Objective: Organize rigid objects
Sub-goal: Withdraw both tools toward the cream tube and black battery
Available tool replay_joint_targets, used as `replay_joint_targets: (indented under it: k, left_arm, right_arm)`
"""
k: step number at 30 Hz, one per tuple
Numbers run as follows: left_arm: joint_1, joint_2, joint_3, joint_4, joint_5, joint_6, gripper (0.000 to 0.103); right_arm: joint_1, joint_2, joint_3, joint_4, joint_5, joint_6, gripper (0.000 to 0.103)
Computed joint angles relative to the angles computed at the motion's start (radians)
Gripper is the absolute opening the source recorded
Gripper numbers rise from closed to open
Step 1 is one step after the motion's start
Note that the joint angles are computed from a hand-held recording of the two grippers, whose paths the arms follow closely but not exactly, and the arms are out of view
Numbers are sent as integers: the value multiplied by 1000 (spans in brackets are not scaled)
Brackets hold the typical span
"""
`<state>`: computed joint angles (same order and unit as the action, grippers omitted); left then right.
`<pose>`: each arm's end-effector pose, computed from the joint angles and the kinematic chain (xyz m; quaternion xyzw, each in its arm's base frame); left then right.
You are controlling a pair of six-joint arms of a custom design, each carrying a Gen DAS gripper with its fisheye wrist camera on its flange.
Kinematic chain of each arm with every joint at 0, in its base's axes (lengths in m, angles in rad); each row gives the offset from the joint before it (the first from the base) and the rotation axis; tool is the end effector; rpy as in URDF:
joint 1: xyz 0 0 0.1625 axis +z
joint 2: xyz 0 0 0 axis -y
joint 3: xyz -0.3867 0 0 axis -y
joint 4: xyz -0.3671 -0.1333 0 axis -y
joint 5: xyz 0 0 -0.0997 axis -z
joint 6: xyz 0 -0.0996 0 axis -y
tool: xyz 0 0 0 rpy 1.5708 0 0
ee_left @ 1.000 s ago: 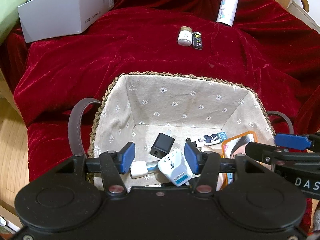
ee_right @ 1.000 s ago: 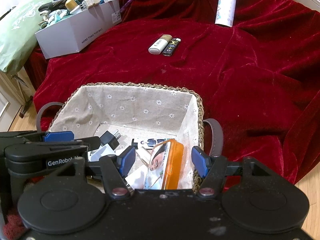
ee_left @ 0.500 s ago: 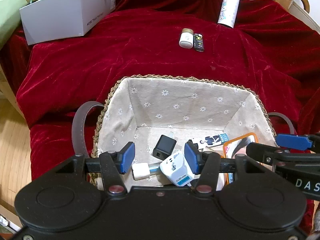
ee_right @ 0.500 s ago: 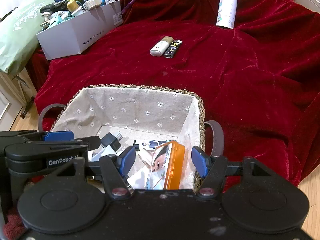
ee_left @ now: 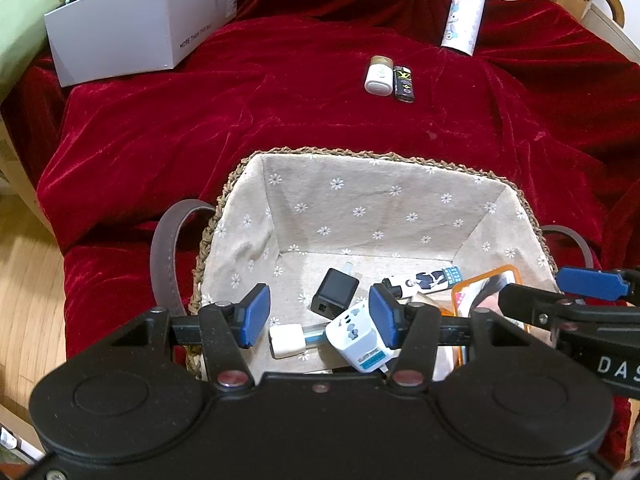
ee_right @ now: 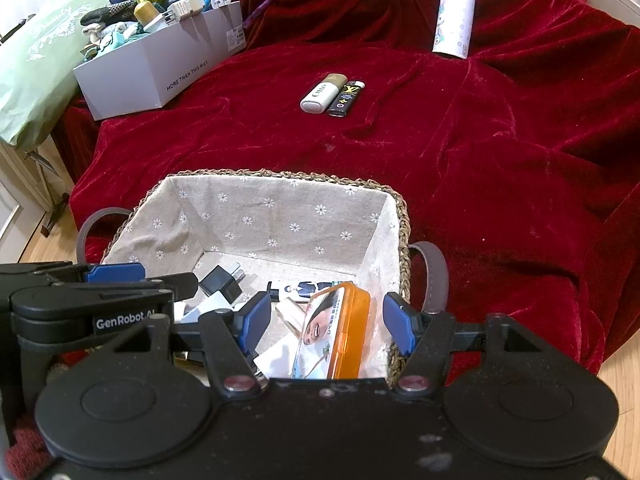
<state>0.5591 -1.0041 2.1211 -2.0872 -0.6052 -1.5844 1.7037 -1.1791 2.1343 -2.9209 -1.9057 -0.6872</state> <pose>-0.2408 -0.4046 0.0557 -0.1072 0.8504 -0.3565 0.3718 0.1643 -0.4702 0.1717 0.3555 -0.8997 0.1413 0.2101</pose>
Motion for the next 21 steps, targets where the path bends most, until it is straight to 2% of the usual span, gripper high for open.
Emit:
replay_joint_targets:
  k: [7, 9, 12, 16, 21]
  left_arm:
    - [-7, -10, -4, 19, 28, 13, 53]
    - [-2, -17, -11, 18, 43, 36, 53]
    - [9, -34, -36, 50, 90, 59, 53]
    - [55, -52, -85, 74, 180, 129, 59]
    - [157, -6, -181, -45, 220, 335, 59]
  right_arm:
    - [18, 18, -15, -63, 16, -63, 62]
    - [24, 33, -52, -54, 36, -51, 62]
    - [37, 88, -142, -49, 55, -27, 62]
    - [59, 215, -296, -69, 25, -28, 61]
    - [69, 382, -509, -20, -39, -3, 59]
